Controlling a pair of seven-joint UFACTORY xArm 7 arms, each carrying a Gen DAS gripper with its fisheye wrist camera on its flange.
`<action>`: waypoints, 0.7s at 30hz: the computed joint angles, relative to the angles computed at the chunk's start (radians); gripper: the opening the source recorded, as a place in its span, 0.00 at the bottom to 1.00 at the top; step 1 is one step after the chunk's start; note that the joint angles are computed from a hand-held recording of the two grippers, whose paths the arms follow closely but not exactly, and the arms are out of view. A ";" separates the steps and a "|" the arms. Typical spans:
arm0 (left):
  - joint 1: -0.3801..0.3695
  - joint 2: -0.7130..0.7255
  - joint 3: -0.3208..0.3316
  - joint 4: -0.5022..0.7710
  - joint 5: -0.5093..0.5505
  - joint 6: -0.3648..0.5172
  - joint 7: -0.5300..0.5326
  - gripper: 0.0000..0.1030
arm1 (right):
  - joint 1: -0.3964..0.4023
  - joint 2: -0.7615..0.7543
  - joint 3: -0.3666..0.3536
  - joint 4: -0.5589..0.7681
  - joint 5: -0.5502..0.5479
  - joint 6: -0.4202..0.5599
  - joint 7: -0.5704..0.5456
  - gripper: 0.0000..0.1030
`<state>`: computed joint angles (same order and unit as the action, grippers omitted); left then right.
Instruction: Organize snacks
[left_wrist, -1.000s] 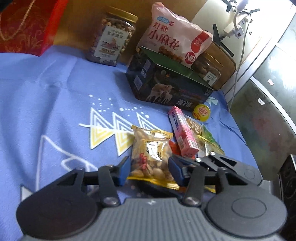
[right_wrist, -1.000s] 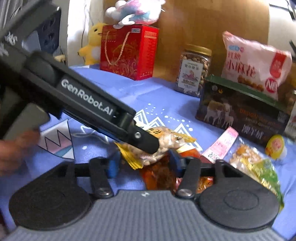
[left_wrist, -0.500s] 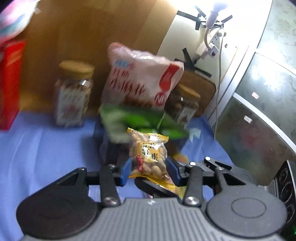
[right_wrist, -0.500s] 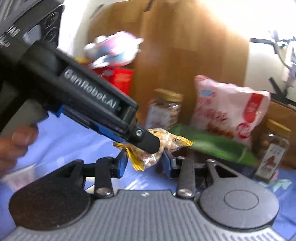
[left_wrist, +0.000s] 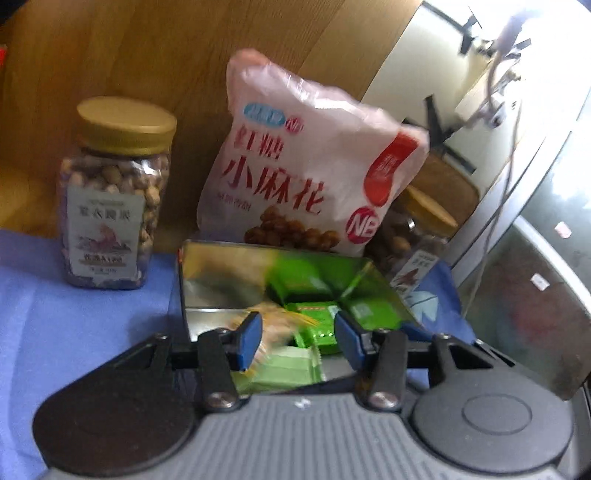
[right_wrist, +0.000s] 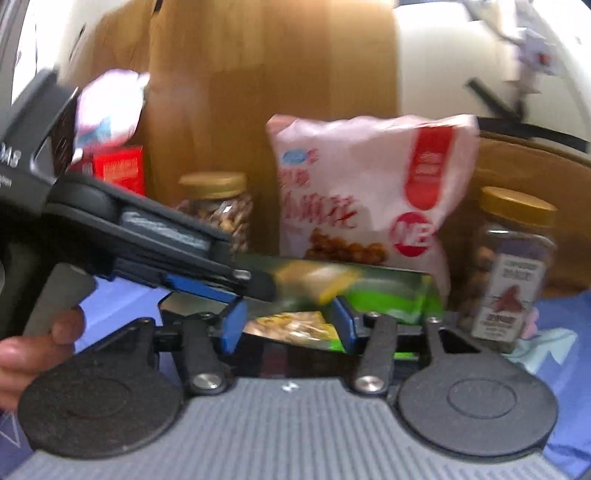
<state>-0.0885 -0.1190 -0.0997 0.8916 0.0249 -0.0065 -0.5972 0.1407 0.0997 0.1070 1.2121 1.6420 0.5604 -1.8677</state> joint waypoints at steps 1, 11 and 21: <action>0.027 -0.028 -0.022 -0.028 0.032 -0.024 -0.024 0.44 | -0.017 -0.008 -0.013 -0.009 0.020 0.020 0.004 0.56; 0.031 -0.295 -0.087 -0.312 -0.004 -0.070 -0.070 0.54 | -0.149 0.055 -0.068 -0.003 -0.187 0.103 0.421 0.73; -0.099 -0.266 -0.072 -0.286 -0.053 -0.001 -0.059 0.54 | -0.141 0.057 -0.018 -0.017 -0.322 0.036 0.408 0.45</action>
